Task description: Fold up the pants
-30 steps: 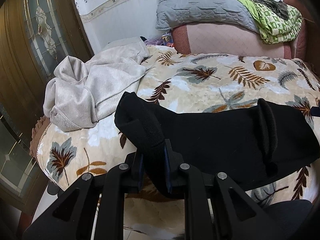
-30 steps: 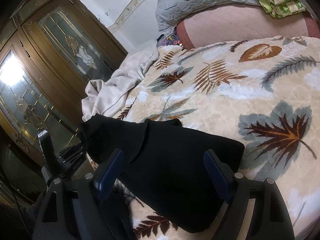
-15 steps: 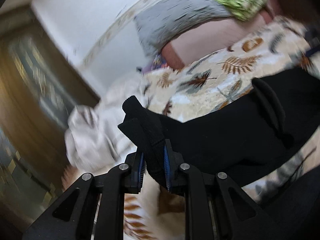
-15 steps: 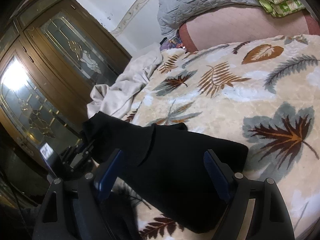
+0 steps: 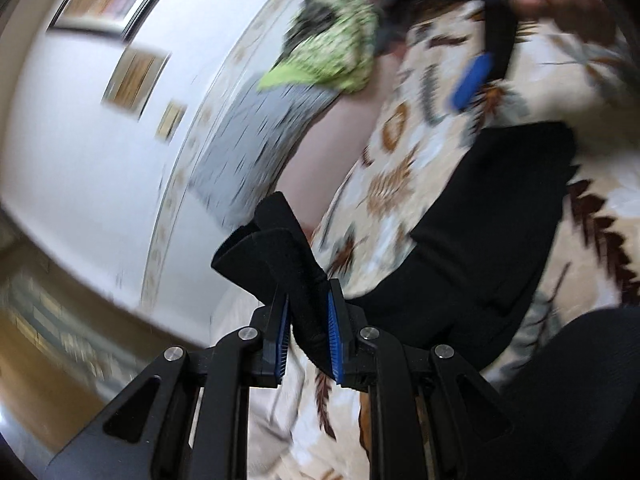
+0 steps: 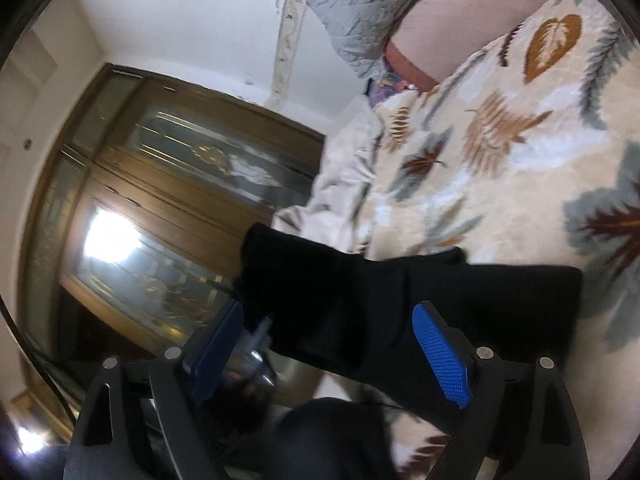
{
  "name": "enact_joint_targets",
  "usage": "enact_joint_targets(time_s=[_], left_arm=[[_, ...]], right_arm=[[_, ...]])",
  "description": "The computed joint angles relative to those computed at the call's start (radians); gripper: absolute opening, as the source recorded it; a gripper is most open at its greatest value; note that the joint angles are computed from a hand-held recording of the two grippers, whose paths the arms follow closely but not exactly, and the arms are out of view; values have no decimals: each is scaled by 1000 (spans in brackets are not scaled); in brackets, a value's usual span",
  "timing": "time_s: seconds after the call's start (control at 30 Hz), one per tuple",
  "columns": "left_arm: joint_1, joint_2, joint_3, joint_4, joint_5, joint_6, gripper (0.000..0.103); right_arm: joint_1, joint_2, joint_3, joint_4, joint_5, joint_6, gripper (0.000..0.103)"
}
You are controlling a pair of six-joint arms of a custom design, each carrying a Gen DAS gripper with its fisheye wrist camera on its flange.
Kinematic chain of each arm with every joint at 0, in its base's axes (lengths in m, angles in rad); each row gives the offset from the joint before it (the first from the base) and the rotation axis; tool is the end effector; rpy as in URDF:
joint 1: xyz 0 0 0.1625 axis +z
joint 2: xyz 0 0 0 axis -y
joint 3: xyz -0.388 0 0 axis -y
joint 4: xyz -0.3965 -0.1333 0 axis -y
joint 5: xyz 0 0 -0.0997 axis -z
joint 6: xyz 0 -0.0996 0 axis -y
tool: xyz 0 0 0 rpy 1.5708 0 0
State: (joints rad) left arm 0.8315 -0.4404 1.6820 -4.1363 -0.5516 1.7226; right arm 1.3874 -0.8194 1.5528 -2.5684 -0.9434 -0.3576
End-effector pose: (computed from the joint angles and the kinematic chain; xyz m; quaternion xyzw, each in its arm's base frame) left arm -0.2122 -0.5564 0.0366 0.5492 0.5122 -0.2914 0.5925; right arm 0.0651 -0.7004 0.1288 -0.1225 0.9358 -0.2025 0.2613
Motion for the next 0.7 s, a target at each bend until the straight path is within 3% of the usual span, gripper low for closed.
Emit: enact_joint_targets(time_s=[0.2,0.3,0.43,0.5,0.53,0.57,0.7], left_arm=[[-58,51,13,89,-21,-15,14],[-80,70,18,122,-19,-27,14],[-86,86,15,132,-24,-31,14],[-94,101,13,138,-22,-29,14],[-94,109,9,134,-23,-17,14],[-95,121,1,129,-19,-3,14],[-102,171,-59,139,5,20,14]], right_arm=[[20,1,-50,113,91,-71,99],[27,-9,-36,94,57,-98,101],[26,1,-51,99,-34,-59,97],[22,-1,-52,94,-66,-62,64],[27,-6,-49,75,-106,-65,22],[29,-10,-46,55,-146,-54,11],[19,-16,-34,15,-202,-29,10]])
